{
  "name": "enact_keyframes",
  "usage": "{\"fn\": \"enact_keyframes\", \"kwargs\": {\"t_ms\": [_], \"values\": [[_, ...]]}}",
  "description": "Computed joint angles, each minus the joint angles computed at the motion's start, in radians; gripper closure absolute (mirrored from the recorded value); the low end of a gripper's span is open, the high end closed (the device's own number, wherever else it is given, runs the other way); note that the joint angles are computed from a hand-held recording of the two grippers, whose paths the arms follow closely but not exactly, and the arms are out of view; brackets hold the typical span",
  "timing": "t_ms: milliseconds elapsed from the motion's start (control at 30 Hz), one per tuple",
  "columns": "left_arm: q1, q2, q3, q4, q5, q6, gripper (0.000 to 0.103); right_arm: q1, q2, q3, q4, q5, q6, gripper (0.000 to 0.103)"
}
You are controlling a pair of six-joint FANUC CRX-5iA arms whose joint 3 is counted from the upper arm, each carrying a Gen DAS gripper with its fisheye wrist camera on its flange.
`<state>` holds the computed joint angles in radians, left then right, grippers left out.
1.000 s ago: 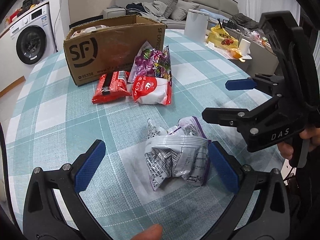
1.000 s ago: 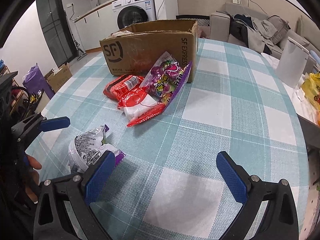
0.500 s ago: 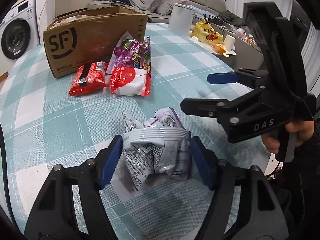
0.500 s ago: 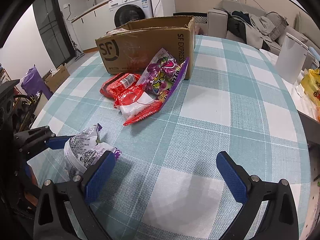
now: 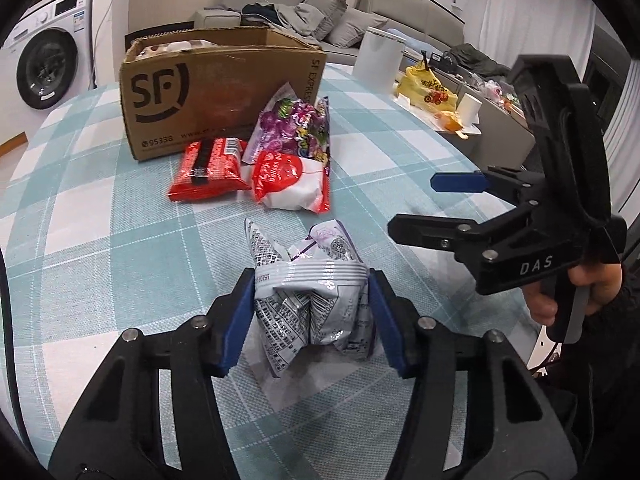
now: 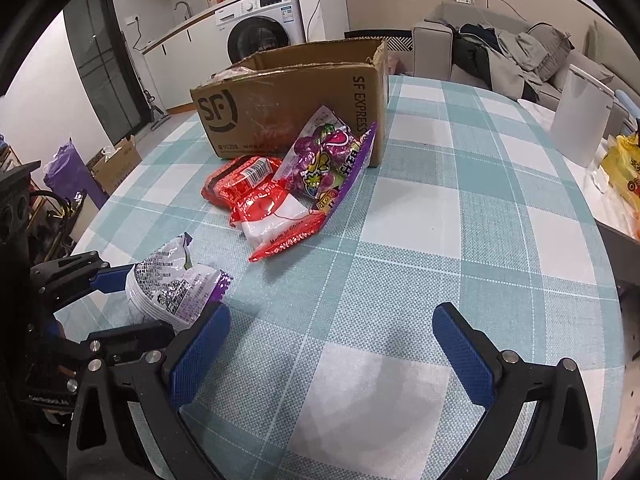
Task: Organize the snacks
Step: 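Lift the crumpled bag with the left gripper while the right approaches the red packets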
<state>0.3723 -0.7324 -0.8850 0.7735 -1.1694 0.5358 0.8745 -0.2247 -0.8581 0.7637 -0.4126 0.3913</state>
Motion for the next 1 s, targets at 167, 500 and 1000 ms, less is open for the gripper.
{"fn": "enact_keyframes", "kwargs": {"t_ms": [167,500,1000], "values": [[0.037,-0.008,0.001,0.007,0.018,0.003,0.05,-0.001,0.018,0.013,-0.01,0.015,0.025,0.0],[0.109,0.003,0.007,0.021,0.065,0.005,0.05,0.015,0.103,0.09,-0.05,0.046,0.159,0.001],[0.16,0.021,0.011,0.032,0.091,0.002,0.05,-0.003,0.219,0.222,-0.168,0.092,0.358,0.014]]}}
